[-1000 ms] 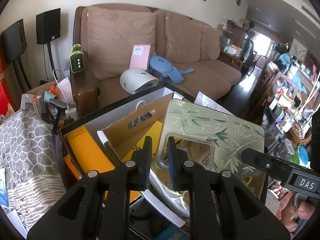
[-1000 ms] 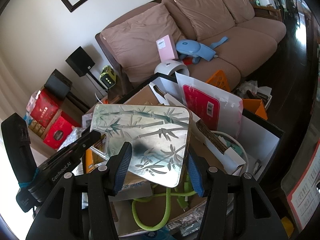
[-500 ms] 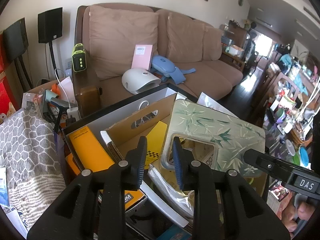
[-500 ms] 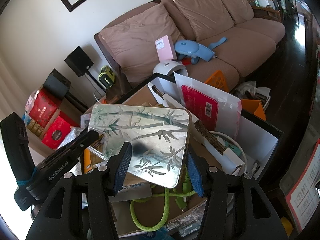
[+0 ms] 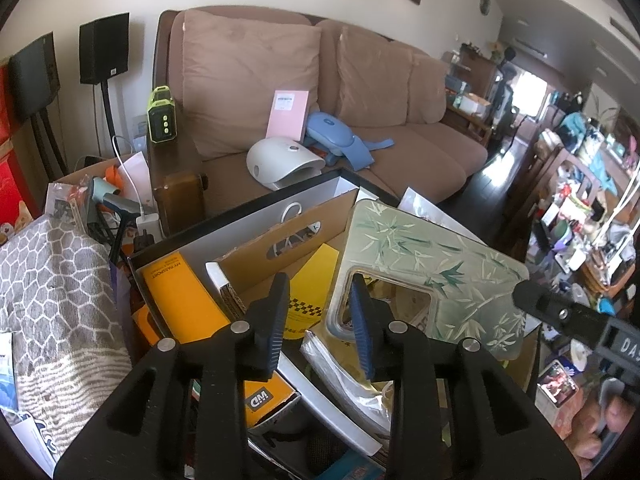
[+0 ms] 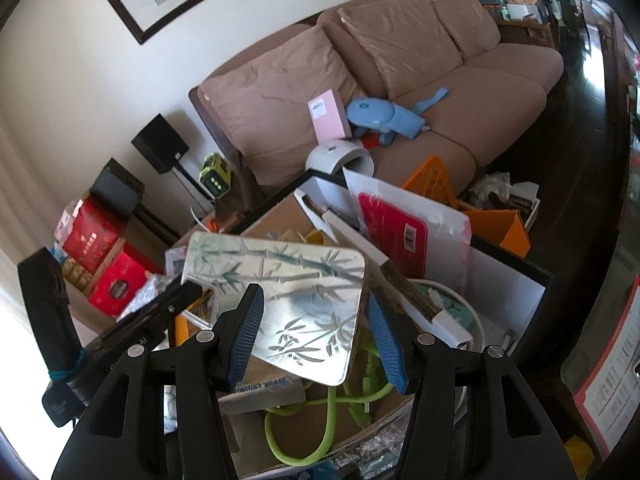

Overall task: Organize objects
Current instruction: 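Tilt the bamboo case down and open the left tool to release it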

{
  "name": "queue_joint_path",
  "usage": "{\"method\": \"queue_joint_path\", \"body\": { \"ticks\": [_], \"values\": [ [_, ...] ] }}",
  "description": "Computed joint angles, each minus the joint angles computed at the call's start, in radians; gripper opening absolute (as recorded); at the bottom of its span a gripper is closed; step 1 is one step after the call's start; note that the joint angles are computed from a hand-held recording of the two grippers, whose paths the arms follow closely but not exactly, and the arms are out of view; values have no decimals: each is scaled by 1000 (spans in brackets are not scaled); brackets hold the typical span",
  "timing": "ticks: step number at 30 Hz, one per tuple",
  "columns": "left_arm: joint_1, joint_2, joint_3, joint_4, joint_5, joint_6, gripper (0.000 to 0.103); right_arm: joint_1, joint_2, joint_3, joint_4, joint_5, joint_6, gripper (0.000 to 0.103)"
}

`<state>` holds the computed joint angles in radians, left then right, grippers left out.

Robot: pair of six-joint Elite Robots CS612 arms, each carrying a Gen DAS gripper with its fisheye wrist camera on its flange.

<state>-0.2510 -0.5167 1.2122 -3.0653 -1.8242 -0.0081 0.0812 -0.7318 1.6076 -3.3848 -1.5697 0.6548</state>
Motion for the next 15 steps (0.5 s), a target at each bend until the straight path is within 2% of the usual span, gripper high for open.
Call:
{"method": "queue_joint_path", "body": {
  "ticks": [2,3,5,10,15],
  "values": [
    [-3,0,1,-2,22,6,25,-1,0,3,-14,-2,6,56],
    [-4,1,1,-4,31,8,18,-1,0,3,-18,-2,7,56],
    [-3,3,-1,2,27,5,12,-1,0,3,-26,-2,7,56],
    [-2,9,-2,-28,47,-36,12,-2,1,1,-26,3,5,56],
    [6,22,-16,-40,82,-113,12,-2,1,0,-27,3,5,56]
  ]
}}
